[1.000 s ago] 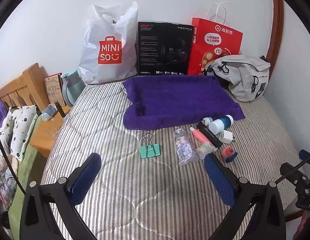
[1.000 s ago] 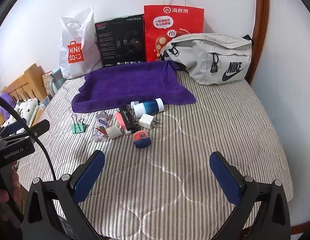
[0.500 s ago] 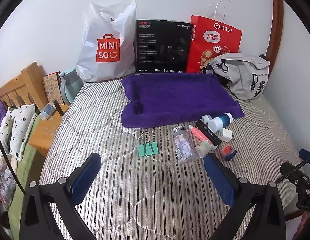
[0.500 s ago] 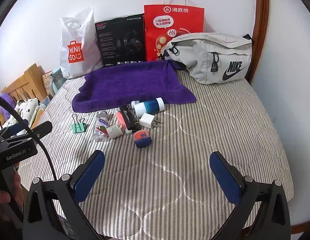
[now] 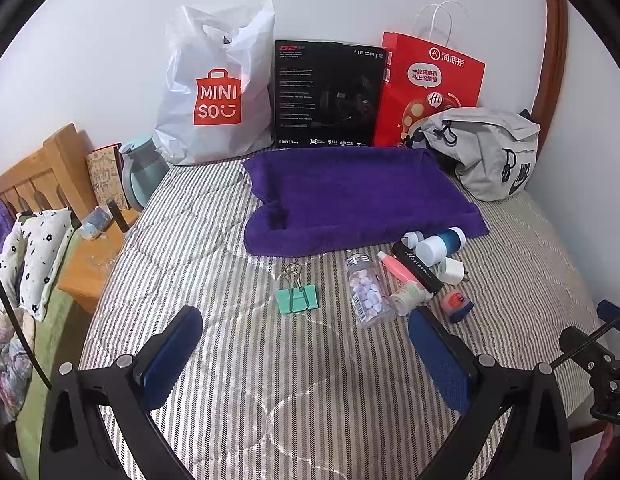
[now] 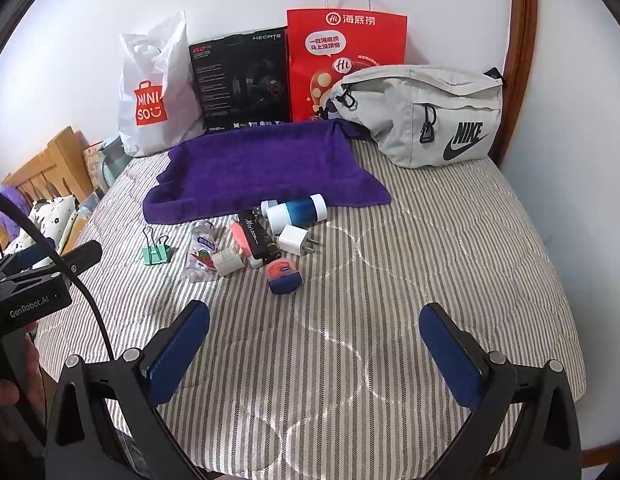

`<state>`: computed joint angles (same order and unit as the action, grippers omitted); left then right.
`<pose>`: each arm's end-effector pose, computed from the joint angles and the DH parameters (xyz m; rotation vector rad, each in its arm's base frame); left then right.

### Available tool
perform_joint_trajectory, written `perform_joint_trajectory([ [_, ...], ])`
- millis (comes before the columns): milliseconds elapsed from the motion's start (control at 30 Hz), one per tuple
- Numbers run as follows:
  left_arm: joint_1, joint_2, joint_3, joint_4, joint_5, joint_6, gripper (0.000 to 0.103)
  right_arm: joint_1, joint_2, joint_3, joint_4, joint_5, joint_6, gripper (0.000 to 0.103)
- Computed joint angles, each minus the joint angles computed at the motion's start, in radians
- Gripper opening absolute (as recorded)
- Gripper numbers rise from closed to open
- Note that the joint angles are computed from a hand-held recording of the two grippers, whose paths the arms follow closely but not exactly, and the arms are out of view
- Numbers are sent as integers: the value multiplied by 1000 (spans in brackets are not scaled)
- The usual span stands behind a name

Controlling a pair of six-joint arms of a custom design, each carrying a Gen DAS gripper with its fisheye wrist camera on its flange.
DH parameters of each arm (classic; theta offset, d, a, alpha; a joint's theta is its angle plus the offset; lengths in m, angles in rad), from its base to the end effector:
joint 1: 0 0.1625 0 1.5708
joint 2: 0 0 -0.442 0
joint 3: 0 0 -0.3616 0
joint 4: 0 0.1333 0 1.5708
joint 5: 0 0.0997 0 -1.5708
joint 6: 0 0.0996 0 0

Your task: Organize rigid objects

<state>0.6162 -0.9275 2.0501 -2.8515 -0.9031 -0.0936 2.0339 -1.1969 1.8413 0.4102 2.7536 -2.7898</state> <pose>-0.3220 -0.4669 0.1287 1.0085 2.3653 -0.6224 0.2076 -0.3238 0.2748 -0.2452 -2.0370 1.0273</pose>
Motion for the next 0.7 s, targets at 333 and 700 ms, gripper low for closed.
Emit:
perform_joint_trajectory([
  [333, -1, 2, -3, 0, 3, -3, 103, -8, 1, -1, 10, -7, 9, 103],
  [700, 1, 9, -4, 7, 7, -16, 103, -14, 0, 2, 6, -14, 3, 103],
])
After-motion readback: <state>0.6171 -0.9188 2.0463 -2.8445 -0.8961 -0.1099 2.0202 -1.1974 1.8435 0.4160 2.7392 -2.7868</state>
